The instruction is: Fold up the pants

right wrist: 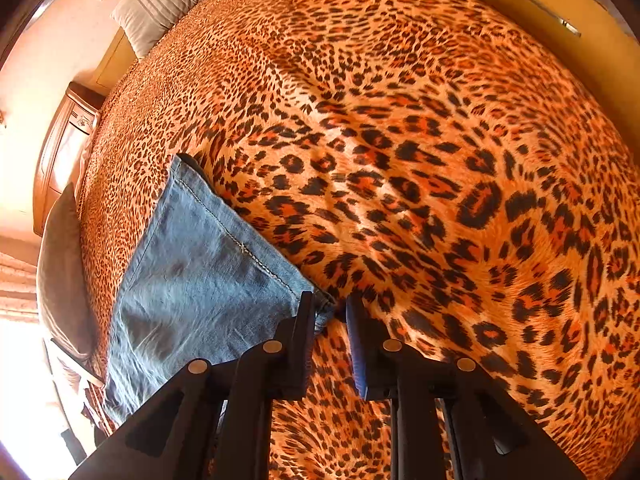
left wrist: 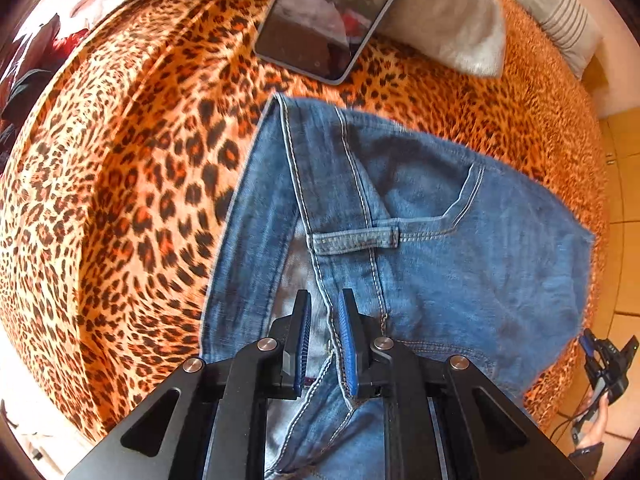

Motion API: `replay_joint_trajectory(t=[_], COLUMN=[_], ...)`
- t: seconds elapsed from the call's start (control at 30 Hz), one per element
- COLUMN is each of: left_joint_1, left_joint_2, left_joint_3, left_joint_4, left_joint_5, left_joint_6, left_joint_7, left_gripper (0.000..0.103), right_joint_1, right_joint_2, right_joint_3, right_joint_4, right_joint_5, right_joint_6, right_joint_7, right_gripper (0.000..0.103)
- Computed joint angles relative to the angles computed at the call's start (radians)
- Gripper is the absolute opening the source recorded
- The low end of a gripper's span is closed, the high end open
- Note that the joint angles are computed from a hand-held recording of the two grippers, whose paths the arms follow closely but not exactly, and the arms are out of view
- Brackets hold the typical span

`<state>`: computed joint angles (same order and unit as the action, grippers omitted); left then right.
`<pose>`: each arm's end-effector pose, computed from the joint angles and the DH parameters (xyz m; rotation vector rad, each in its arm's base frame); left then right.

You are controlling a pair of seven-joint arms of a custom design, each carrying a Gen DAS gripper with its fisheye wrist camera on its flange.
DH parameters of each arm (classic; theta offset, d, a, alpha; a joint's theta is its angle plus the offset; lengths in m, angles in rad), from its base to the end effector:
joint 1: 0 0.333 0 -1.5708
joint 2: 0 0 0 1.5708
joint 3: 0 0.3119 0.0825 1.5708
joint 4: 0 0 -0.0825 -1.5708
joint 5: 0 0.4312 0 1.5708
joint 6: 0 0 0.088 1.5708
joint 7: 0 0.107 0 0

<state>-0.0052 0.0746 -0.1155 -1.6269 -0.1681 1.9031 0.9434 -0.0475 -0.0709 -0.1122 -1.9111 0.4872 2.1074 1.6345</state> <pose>0.6455 -0.0882 0.5777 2.6499 -1.4893 0.3877 0.6079 -0.0771 0.5399 -1.4275 2.2022 0.1536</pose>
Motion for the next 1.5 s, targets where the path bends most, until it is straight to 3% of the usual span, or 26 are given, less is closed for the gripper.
replay_joint_trajectory(t=[0.03, 0.1, 0.2, 0.37, 0.53, 0.6, 0.7, 0.77, 0.83, 0.87, 0.93, 0.97, 1.07, 1.2, 1.3, 1.47, 1.5], left_joint_1=[0.011, 0.025, 0.035, 0.055, 0.036, 0.018, -0.072, -0.035, 0.022, 0.033, 0.052, 0.06, 0.078, 0.031, 0.054, 0.061, 0.054], left_joint_2=[-0.016, -0.007, 0.036, 0.124, 0.189, 0.237, 0.298, 0.3, 0.234, 0.214, 0.2, 0.198, 0.181, 0.245, 0.176, 0.127, 0.123], left_joint_3=[0.008, 0.021, 0.027, 0.008, -0.005, -0.004, 0.048, 0.03, 0.011, 0.008, -0.001, -0.004, -0.008, 0.011, -0.012, -0.025, -0.022], left_joint_4=[-0.01, 0.014, 0.081, 0.146, 0.181, 0.244, 0.349, 0.349, 0.25, 0.224, 0.206, 0.202, 0.155, 0.226, 0.1, -0.019, -0.024], left_joint_5=[-0.015, -0.007, 0.043, -0.091, -0.07, -0.005, 0.28, 0.251, 0.111, 0.084, 0.018, -0.023, -0.127, 0.022, -0.104, -0.261, -0.247], left_joint_6=[0.019, 0.024, 0.011, -0.009, -0.012, -0.04, -0.107, -0.118, -0.027, 0.001, 0.011, 0.013, 0.056, -0.043, 0.035, 0.096, 0.108], left_joint_7=[0.015, 0.02, 0.021, 0.02, 0.027, 0.035, -0.012, -0.04, -0.016, 0.003, 0.048, 0.059, 0.068, -0.034, -0.024, 0.02, 0.02], left_gripper=[0.019, 0.046, 0.057, 0.057, 0.051, 0.006, 0.002, 0.001, 0.001, 0.002, 0.008, 0.015, 0.051, 0.05, 0.052, 0.05, 0.038], right_joint_1=[-0.004, -0.004, 0.0, 0.015, 0.038, 0.044, 0.05, 0.05, 0.046, 0.043, 0.043, 0.048, 0.048, 0.037, 0.035, 0.035, 0.03], right_joint_2=[-0.01, 0.004, 0.048, 0.126, 0.209, 0.236, 0.274, 0.29, 0.297, 0.305, 0.326, 0.339, 0.348, 0.332, 0.312, 0.321, 0.322], right_joint_3=[-0.002, 0.003, 0.008, 0.036, 0.066, 0.076, 0.087, 0.091, 0.096, 0.099, 0.1, 0.099, 0.102, 0.111, 0.112, 0.098, 0.098], right_joint_4=[-0.001, 0.034, 0.107, 0.198, 0.285, 0.316, 0.373, 0.401, 0.413, 0.424, 0.452, 0.467, 0.462, 0.42, 0.394, 0.41, 0.409], right_joint_5=[-0.016, -0.085, -0.09, 0.008, -0.018, -0.022, -0.045, -0.057, -0.042, -0.035, -0.047, -0.072, -0.073, -0.013, 0.003, -0.028, -0.016], right_joint_6=[0.019, 0.037, 0.018, -0.007, -0.019, -0.02, -0.034, -0.045, -0.038, -0.037, -0.047, -0.054, -0.044, -0.042, -0.035, -0.042, -0.042], right_joint_7=[-0.005, 0.001, -0.014, -0.036, -0.001, 0.005, 0.002, 0.002, -0.009, -0.018, -0.034, -0.026, 0.012, 0.035, 0.006, 0.022, 0.027], right_gripper=[0.031, 0.043, 0.044, 0.049, 0.05, 0.05, 0.05, 0.05, 0.053, 0.06, 0.066, 0.066, 0.066, 0.066, 0.066, 0.066, 0.066])
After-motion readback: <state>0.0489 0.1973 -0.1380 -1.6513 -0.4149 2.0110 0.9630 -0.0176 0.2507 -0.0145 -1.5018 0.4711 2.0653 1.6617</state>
